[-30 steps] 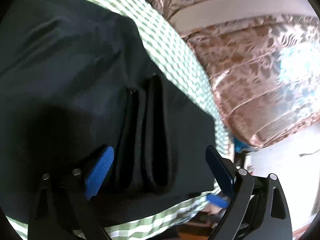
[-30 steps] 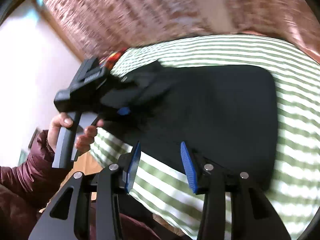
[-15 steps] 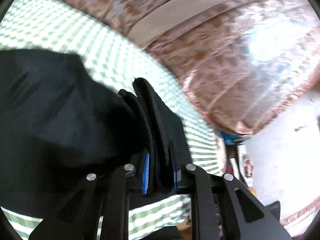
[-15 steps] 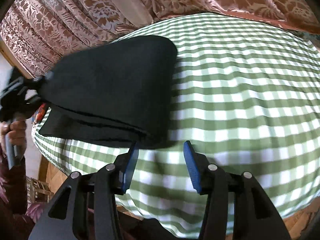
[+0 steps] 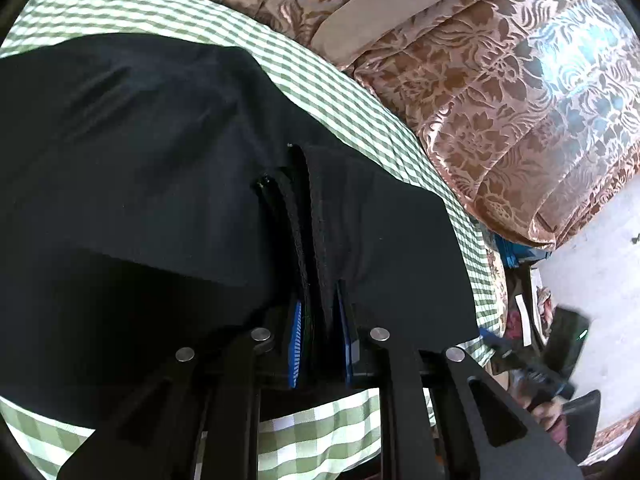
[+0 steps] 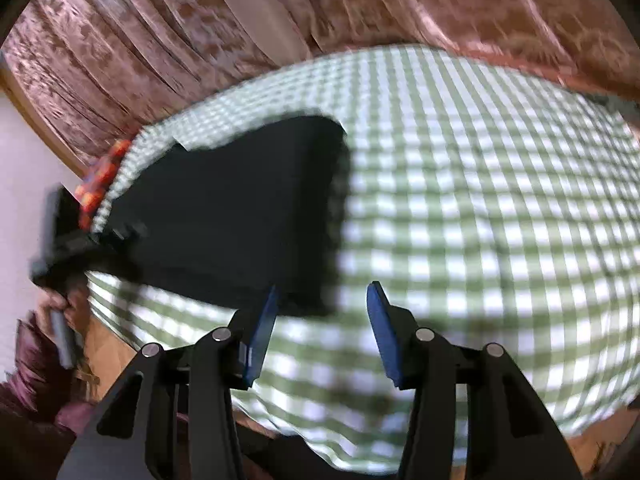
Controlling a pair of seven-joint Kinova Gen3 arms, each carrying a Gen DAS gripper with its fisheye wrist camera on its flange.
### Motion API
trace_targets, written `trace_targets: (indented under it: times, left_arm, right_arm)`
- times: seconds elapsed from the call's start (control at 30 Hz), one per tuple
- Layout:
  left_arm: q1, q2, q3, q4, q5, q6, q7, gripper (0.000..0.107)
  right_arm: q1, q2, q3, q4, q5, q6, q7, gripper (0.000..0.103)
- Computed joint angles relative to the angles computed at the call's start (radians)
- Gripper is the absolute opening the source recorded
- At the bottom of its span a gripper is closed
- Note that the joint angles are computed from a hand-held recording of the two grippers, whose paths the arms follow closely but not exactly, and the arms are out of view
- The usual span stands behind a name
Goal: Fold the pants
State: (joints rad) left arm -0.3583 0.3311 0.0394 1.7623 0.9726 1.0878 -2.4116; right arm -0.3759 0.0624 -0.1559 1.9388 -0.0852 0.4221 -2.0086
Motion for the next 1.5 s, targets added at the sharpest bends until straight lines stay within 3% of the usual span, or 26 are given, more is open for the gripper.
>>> trace_targets:
  times: [0.1,0.27,0.37,0.47,0.57,0.73,1.07,1.13,1.5]
  left_arm:
    - [0.000,-0.016,-0.001,0.022,0.009,-0.018,-0.032,0.014]
    - [0.029,-0.058,-0.004,0.060,0.011,-0.084,-0.071,0.014]
    - [0.041,-0.067,-0.010,0.071,0.001,-0.105,-0.077,0.014]
    - [0.049,-0.071,-0.011,0.081,-0.002,-0.128,-0.078,0.015]
    - [0.055,-0.078,-0.011,0.089,-0.004,-0.147,-0.093,0.015]
    - [0.086,-0.099,-0.014,0.108,-0.041,-0.220,-0.075,0.015]
    - [0.138,-0.162,-0.012,0.132,-0.134,-0.328,0.004,0.019]
    - [0.149,-0.177,-0.014,0.142,-0.155,-0.355,0.019,0.025]
    - [0.168,-0.208,-0.019,0.173,-0.184,-0.413,0.030,0.033]
  right_arm:
    - [0.052,0.044,-0.056,-0.069,-0.086,-0.031,0.117,0.047]
    - [-0.050,0.215,-0.001,-0.283,-0.064,0.018,0.163,0.049]
    - [0.018,0.318,-0.115,-0.411,-0.117,0.061,0.281,0.047]
    - [0.056,0.425,-0.205,-0.542,-0.180,0.119,0.403,0.038]
    - [0.008,0.517,-0.172,-0.666,-0.236,0.190,0.462,0.029]
    - [-0.110,0.628,-0.046,-0.828,-0.159,0.324,0.365,0.020]
    - [-0.031,0.523,-0.118,-0.621,-0.240,0.150,0.417,0.022]
    - [-0.024,0.492,-0.126,-0.575,-0.252,0.120,0.417,0.022]
    - [0.015,0.339,-0.164,-0.352,-0.303,-0.002,0.431,0.024]
